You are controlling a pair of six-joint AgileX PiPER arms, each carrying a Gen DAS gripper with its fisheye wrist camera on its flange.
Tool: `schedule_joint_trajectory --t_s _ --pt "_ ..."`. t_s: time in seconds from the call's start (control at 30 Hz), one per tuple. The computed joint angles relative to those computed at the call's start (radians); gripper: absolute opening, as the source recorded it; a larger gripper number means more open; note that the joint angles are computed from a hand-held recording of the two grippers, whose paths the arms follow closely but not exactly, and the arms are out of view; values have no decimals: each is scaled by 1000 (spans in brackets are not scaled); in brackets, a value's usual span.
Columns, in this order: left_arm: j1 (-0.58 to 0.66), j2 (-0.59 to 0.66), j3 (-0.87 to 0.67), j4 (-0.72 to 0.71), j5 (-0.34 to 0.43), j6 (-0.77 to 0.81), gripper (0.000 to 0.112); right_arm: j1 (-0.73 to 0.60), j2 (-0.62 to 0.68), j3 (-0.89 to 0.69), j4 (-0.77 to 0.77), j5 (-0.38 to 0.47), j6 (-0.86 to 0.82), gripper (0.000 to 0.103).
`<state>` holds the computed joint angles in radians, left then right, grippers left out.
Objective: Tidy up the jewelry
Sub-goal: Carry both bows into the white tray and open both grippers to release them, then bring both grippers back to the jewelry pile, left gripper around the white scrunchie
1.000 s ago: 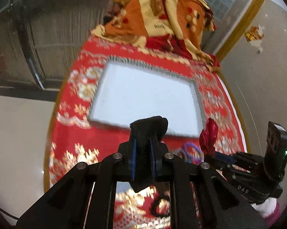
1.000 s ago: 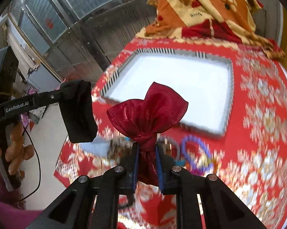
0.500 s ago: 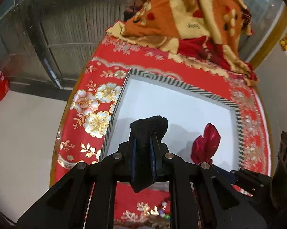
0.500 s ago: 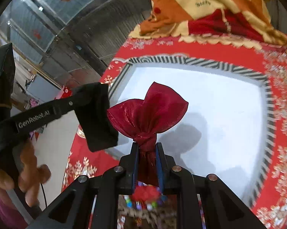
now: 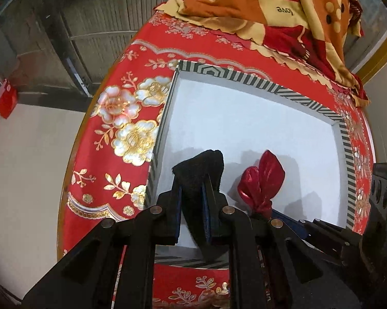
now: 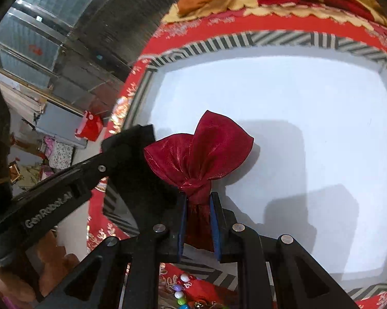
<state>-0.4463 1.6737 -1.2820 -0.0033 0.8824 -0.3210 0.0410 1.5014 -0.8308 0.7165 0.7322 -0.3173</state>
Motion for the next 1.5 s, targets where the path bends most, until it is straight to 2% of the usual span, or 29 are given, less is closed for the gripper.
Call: schedule_joint_trajectory --t_s 0.1,0.13,0.17,0.23,0.4,0.93,1.2,1.5 --pt "19 -8 8 -21 -3 11 18 -17 -10 1 -31 2 24 27" --pt "23 -7 6 -28 -3 15 23 -26 -20 1 -38 4 22 38" --pt "28 -9 6 -36 -3 20 30 -36 -29 1 -37 12 14 44" --pt "36 -18 10 -56 -3 29 36 -46 -45 0 -49 27 14 44" --pt "26 -56 31 -56 -3 21 41 -44 -123 13 -109 46 31 44" --pt "-89 -238 156 161 11 -190 42 15 -374 72 -327 66 194 44" --pt "-191 -346 236 256 44 -301 42 -42 -511 130 -294 129 190 45" --pt "-302 -443 309 300 84 -386 42 -54 -692 195 -375 214 279 44"
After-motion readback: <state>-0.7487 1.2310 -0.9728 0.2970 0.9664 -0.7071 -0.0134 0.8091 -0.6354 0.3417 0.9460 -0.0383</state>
